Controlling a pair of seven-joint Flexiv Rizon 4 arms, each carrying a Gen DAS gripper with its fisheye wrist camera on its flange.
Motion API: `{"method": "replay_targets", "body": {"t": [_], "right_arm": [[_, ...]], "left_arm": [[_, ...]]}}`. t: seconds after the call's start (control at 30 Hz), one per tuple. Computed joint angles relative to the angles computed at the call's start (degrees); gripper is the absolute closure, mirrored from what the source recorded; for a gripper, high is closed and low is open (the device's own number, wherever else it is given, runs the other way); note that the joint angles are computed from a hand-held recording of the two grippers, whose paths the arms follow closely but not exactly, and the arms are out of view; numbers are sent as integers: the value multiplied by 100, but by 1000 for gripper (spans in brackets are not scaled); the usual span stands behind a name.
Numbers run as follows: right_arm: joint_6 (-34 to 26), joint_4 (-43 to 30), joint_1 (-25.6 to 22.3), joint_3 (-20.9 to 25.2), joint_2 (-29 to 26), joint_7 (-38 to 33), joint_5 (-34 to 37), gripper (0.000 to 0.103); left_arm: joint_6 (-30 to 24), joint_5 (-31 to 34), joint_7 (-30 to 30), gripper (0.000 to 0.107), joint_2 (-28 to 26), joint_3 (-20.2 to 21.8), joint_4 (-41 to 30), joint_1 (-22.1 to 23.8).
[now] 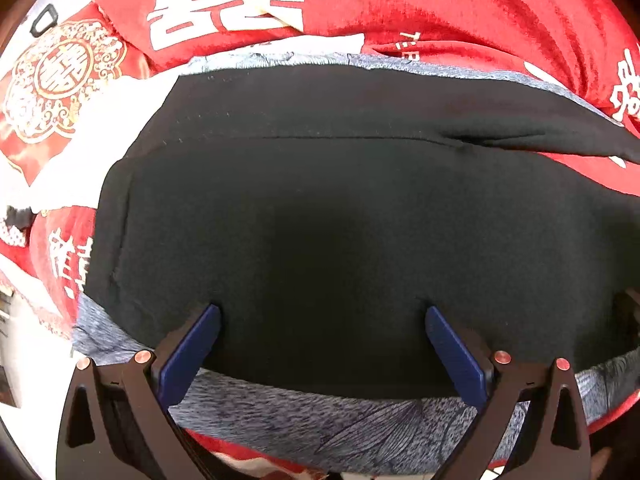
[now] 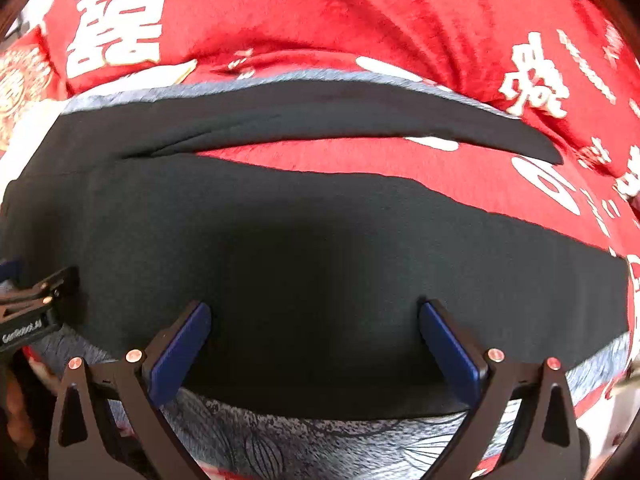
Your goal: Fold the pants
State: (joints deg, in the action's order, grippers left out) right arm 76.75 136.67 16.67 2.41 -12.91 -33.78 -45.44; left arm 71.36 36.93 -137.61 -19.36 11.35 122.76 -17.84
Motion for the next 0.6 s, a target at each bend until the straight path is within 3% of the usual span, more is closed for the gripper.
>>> {"method": "replay_targets", "body": {"t": [0.03,0.07,0.1,0.17,0.2,0.3,0.37,0.47,0.6], "right_arm": [[-105,-68,-75,165,47,-357,334,0],[157,-64,-230,209,169,-517,294,0],[406,-88,-546,360,204,-363,-119,0],[611,-405,-1336,1166,151,-1139,126,0],[641,-686,-1633,1632,26,-2072,809,0],[-12,-2009,-2408,3032,-714,-4868,3352,0],[-917,-2942,-2938,3696,-1212,-6179,4365,0],[-1542,-3796,-2935,3824,-1713,-7011,4703,0],[-2974,-5197,-1952,2950,-2412,-7931,4988,0]], "left_arm": [[52,6,43,4,132,17,52,34],[177,26,32,4,241,35,105,84],[336,-29,84,4,367,22,170,191],[568,-295,398,4,504,-79,187,474],[508,-607,757,4,505,-217,157,654],[537,-1027,1199,4,292,-303,-93,868],[309,-1442,1569,4,94,-353,-323,1000],[381,-2021,2074,4,-199,-475,-448,1216],[340,-2641,2371,4,-623,-414,-595,1246]]}}
